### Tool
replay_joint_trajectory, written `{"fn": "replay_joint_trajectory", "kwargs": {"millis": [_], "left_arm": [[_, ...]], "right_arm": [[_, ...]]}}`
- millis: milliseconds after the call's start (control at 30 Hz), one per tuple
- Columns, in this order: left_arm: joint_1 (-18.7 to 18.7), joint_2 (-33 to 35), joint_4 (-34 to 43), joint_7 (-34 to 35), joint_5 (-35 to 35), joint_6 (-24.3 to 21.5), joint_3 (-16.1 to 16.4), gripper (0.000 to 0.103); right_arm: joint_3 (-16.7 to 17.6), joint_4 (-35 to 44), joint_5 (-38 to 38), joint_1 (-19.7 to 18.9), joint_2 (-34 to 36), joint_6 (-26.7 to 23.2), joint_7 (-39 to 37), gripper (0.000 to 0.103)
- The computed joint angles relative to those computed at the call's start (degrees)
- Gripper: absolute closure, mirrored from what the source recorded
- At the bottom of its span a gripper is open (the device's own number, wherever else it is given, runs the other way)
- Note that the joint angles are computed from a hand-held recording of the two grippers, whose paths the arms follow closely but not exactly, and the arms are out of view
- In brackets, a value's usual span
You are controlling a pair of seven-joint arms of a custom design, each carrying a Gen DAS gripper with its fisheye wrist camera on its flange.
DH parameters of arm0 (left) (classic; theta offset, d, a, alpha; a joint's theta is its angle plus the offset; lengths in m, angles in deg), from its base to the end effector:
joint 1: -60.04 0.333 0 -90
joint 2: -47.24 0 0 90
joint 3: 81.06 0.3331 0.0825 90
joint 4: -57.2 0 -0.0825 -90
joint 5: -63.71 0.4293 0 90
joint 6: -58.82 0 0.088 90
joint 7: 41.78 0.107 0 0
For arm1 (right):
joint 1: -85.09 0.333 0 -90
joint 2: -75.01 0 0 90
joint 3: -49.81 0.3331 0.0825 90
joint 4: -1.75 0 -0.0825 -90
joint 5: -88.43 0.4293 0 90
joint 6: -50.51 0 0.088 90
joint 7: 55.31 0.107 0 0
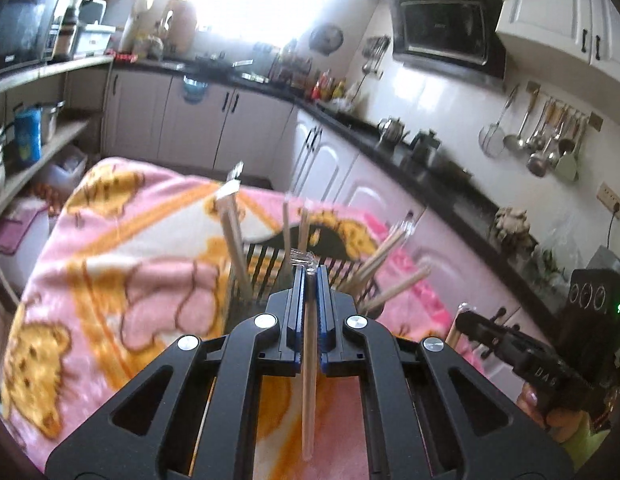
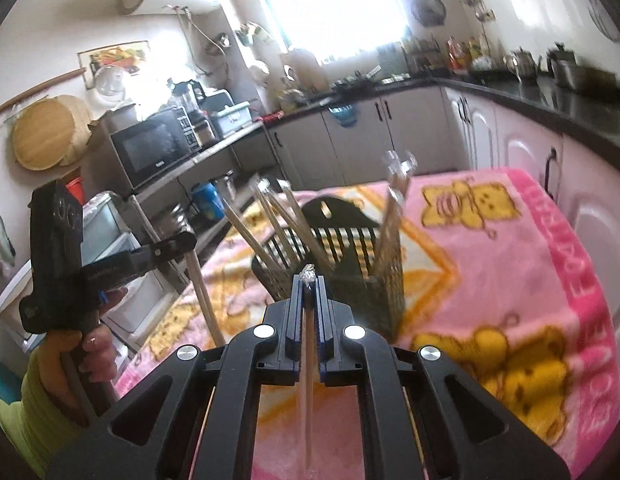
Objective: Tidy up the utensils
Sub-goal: 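Lift both held chopsticks upright and carry them over the caddy, then lower the held chopsticks into the caddy with both tools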
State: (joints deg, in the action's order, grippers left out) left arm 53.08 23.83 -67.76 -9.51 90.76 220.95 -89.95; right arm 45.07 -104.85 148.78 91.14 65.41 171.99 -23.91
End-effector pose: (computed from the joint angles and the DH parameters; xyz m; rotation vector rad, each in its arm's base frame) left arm 0.4878 -0.1781 0.6806 -1.8751 1.3274 -1.2086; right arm 0.5883 0.0489 0.6667 -1.8515 0.9125 -0.0938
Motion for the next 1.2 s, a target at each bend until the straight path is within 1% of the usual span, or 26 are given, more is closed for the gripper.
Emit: {"fn": "replay_joint_trajectory", "kwargs": {"millis": [133, 233, 433, 533, 600, 633, 733, 867, 1033, 1200], "left_arm": [[2.45, 0.19, 2.41, -1.95, 3.07, 0.81, -1.58, 0.102], [5.98, 0.68, 4.89, -6.03, 7.7, 1.1, -3.85, 0.102], [9.62, 2.5, 9.18, -13.0, 14.65, 0.69, -5.56, 0.102], [12.65, 3.6, 11.99, -19.06, 20.99, -0.21, -7.49, 0.102], [13.34, 4.27, 13.37, -21.82, 24.53, -0.86, -7.87, 0.102], [13.88, 4.91, 14.58, -23.45, 26.8, -2.14, -8.48, 0.102], [13.22, 6.66, 17.08, -25.16, 31.18, -5.14, -8.62, 0.102], [11.32, 9.14, 19.4, -26.87, 34.63, -7.03, -7.48, 0.102], [8.89, 11.84, 20.59, -26.6, 34.57, -6.55, -4.88, 0.102], [7.97, 13.22, 20.74, -28.18, 36.91, -7.12, -4.08, 0.102]], "right_arm": [[0.2, 1.58, 3.06, 0.75, 0.04, 2.27, -2.31, 0.097], [0.28, 3.44, 5.43, 1.28, 0.88, 3.83, -3.41, 0.097], [0.71, 7.93, 9.57, 1.5, 3.69, 5.62, -3.97, 0.097], [1.18, 9.76, 11.5, 1.43, 4.9, 7.21, -4.56, 0.097], [1.7, 11.03, 13.2, 1.53, 5.8, 9.43, -5.57, 0.097], [1.88, 11.49, 13.88, 1.52, 6.16, 10.2, -5.94, 0.097], [2.49, 12.94, 16.63, 1.51, 7.55, 13.06, -7.33, 0.097], [3.42, 15.42, 17.88, 1.22, 9.88, 15.88, -7.12, 0.097], [4.87, 17.36, 19.31, 0.99, 12.14, 19.95, -8.73, 0.097], [6.18, 18.07, 19.49, 0.94, 13.95, 23.5, -10.03, 0.097]]}}
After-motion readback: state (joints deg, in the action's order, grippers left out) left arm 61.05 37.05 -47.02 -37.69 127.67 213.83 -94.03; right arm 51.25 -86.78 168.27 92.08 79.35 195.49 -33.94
